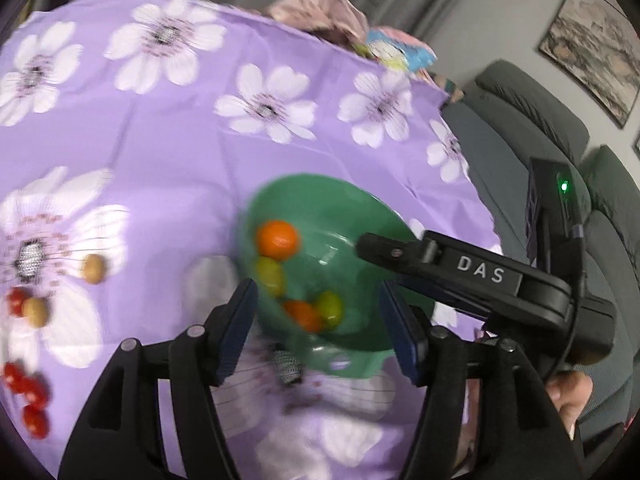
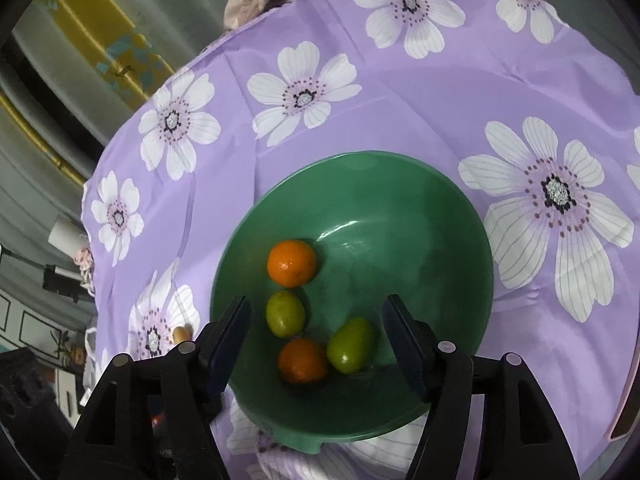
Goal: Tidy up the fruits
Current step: 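Withdraw the right gripper from the bowl toward the tomatoes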
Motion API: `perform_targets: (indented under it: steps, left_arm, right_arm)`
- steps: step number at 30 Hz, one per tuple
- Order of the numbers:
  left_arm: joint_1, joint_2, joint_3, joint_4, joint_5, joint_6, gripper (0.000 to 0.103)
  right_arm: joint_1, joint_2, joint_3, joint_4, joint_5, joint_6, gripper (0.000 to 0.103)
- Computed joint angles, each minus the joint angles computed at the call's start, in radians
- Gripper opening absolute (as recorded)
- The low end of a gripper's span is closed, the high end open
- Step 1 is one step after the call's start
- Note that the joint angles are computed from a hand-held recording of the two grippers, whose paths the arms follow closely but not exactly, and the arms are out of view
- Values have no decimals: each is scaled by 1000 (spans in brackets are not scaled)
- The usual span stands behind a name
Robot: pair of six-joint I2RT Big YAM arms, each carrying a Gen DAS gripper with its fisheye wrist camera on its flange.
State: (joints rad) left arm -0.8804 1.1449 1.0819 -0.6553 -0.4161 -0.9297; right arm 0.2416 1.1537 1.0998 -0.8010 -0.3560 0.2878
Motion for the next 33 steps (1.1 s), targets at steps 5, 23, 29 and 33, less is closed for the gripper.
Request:
perform_targets:
  steps: [5, 23, 29, 33]
  left_arm:
    - [-28, -127, -56, -141, -156, -102, 72]
    - [60, -450, -248, -636, -272, -568, 76]
    - [98, -461, -265, -648, -243, -599, 75]
    - [96, -488, -278, -610, -235, -570, 74]
  right_arm:
    - [47, -15, 0, 24, 52, -9, 76]
    - [259, -61, -40, 133, 122, -58, 80]
    - [366, -31, -47, 137, 40, -74, 80]
    - [438, 35, -37, 106, -64, -67, 80]
